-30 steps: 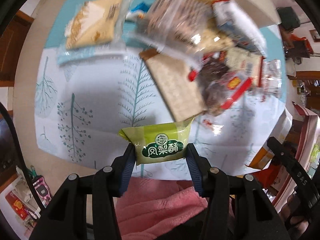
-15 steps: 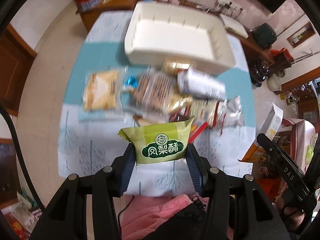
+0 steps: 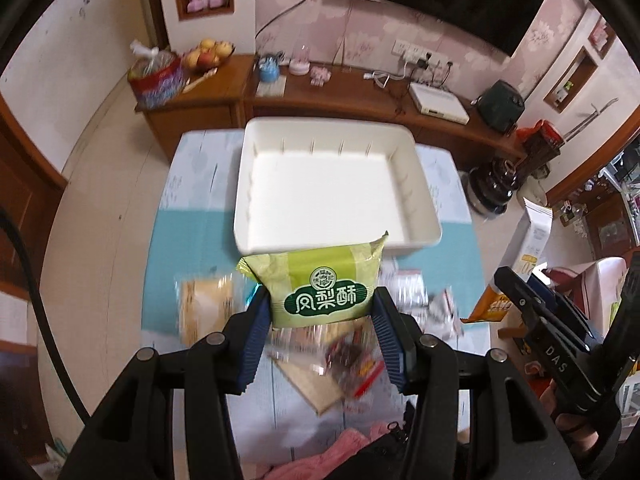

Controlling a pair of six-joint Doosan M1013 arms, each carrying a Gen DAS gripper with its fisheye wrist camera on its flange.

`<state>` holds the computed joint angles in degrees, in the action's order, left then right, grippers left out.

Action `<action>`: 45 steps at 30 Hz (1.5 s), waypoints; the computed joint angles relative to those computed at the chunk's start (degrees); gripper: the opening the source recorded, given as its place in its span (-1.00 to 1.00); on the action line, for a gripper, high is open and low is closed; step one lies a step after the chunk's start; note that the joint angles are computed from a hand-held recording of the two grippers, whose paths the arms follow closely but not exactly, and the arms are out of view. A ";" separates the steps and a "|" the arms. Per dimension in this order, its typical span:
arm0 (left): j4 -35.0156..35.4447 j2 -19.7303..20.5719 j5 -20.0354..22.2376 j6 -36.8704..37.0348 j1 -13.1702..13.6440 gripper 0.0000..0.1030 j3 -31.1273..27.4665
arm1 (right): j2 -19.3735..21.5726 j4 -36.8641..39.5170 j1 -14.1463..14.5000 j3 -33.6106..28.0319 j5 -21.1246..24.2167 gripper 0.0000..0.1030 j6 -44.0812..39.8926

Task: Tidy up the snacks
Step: 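Carry both packets into the white tray and open both tools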

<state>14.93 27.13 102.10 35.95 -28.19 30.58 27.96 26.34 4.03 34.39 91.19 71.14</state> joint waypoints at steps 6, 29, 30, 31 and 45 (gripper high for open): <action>-0.27 0.14 -4.96 1.85 2.41 -0.04 1.30 | 1.80 -0.81 1.91 -1.93 -5.47 -0.24 -1.25; -4.38 -3.91 -30.83 1.01 7.89 0.38 19.09 | 4.87 -3.30 6.64 2.73 -15.73 -0.17 -5.33; -3.55 -3.83 -30.52 0.77 7.67 0.38 18.87 | 5.07 -3.63 6.71 2.51 -15.50 -0.11 -4.75; -2.71 -3.83 -30.19 0.55 7.39 0.38 18.71 | 5.20 -3.70 6.71 2.38 -15.42 -0.07 -4.38; 3.27 -5.52 -24.41 -3.97 4.21 0.38 17.97 | 3.94 -3.17 5.30 3.15 -16.42 0.13 -2.18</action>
<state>18.20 21.61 77.70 31.98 -23.98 48.55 31.90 23.16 9.32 37.55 74.77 68.95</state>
